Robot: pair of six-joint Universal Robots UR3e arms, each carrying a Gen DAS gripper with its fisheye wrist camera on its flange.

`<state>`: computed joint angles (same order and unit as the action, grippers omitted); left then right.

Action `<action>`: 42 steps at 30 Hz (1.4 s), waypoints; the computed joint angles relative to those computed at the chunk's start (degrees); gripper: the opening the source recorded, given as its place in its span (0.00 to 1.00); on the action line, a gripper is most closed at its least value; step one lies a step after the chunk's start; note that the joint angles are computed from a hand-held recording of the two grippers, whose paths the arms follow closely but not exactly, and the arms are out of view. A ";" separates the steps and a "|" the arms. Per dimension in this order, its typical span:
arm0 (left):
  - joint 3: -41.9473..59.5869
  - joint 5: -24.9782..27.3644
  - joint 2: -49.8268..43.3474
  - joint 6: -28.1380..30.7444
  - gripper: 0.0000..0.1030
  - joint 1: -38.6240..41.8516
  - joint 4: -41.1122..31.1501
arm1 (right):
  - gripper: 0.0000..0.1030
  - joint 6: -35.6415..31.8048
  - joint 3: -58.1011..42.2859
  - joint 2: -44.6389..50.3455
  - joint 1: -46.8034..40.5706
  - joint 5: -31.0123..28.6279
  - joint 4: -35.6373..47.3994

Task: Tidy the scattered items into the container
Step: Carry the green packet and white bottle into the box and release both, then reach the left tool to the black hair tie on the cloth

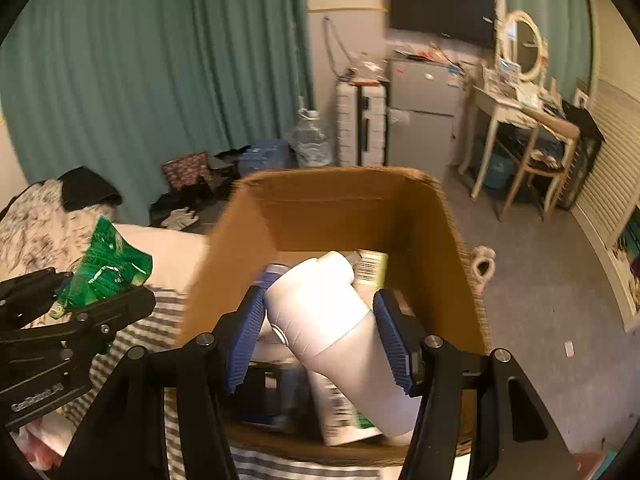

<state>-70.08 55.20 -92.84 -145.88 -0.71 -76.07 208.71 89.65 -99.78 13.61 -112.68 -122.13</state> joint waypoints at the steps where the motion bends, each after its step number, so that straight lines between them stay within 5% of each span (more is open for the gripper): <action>1: 0.86 1.28 -1.15 -1.18 0.38 -1.68 0.65 | 0.55 -0.95 1.24 -1.22 -1.71 1.36 -0.48; 4: 2.63 5.04 -4.66 -4.52 0.47 -5.68 3.75 | 0.60 -4.51 4.66 -4.41 -6.46 5.62 -2.18; 6: 3.35 6.94 -5.46 -6.12 0.68 -6.21 4.95 | 0.72 -4.53 3.58 -4.09 -5.95 1.63 -0.29; 7: 3.00 8.21 -5.23 -7.15 0.87 -6.08 6.36 | 0.72 -5.07 4.39 -4.83 -6.15 1.20 -0.79; 8: 2.56 9.03 -4.96 -8.37 0.95 -5.92 8.00 | 0.73 -5.72 5.70 -5.91 -6.70 1.72 -2.24; 12: 1.38 6.62 -3.08 -8.65 0.95 -2.12 8.41 | 0.74 -5.85 9.40 -8.91 -7.69 3.09 -5.85; 22: -10.15 10.16 2.52 -4.45 0.97 10.79 13.02 | 0.77 1.05 11.90 -9.66 0.22 -1.97 -7.53; 29: -20.29 10.35 4.55 0.28 0.97 21.02 17.41 | 0.77 6.36 6.71 -0.99 11.10 -9.59 -5.81; 42: -23.61 13.19 -9.32 1.40 0.97 22.47 31.80 | 0.81 9.23 2.54 8.36 18.87 -15.24 -8.67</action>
<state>-93.69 68.39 -102.16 -144.48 21.75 -44.27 217.93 92.19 -91.42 32.48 -127.91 -130.79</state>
